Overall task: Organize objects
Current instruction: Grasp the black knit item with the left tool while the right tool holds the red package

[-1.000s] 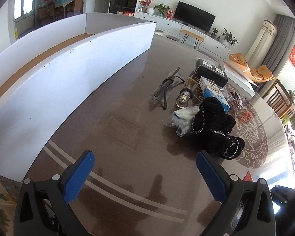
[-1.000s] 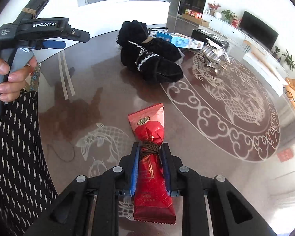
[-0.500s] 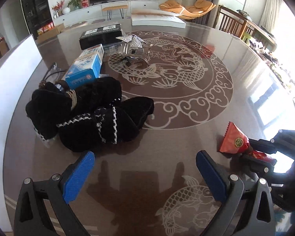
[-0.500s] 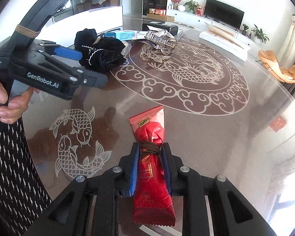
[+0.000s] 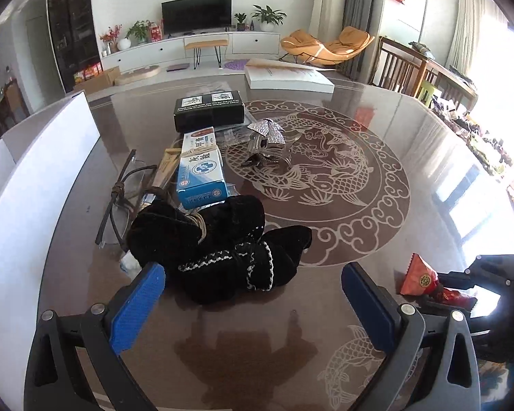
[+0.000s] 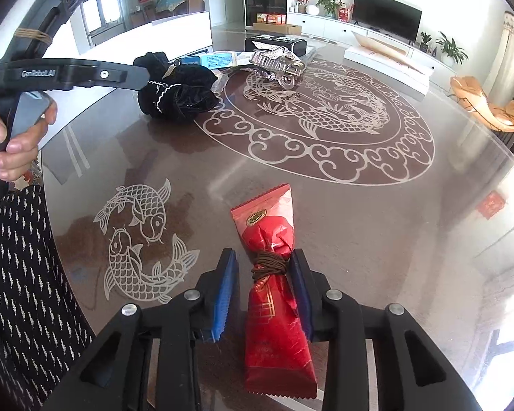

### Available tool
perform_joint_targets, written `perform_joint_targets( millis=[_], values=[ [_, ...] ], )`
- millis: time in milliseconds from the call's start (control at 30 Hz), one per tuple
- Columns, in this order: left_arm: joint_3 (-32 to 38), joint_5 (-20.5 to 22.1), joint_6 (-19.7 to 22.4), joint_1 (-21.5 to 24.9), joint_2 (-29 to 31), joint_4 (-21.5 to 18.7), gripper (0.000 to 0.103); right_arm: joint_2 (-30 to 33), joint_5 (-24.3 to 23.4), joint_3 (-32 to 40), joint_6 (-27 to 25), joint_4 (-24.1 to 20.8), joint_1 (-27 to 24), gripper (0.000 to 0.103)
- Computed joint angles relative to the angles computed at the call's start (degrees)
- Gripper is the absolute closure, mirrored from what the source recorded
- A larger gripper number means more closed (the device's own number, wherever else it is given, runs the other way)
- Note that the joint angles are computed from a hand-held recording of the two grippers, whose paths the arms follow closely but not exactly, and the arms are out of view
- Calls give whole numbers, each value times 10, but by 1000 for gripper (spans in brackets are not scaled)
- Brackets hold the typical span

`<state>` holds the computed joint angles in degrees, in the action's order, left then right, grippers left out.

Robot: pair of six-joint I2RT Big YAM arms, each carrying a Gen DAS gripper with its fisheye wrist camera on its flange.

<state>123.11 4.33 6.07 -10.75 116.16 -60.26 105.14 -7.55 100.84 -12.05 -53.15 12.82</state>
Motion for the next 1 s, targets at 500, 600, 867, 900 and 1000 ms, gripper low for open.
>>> perform_joint_targets(
  millis=[500,600,867,900,1000],
  values=[
    [4,83,38,9,-2,-65,0,-11,-34,16,7,-28,-13,44],
    [39,52,69,-7,30,-77,0,10,-36,47,-2,-60,-10,44],
    [-31,124,172,-19,-5,-119,0,21,-14,56,-14,-92,-8,44],
    [-37,120,164,-15,-10,-111,0,20,-16,53,-12,-93,-9,44],
    [-10,112,112,-7,5,-110,0,25,-23,58,-13,-106,-12,44]
  ],
)
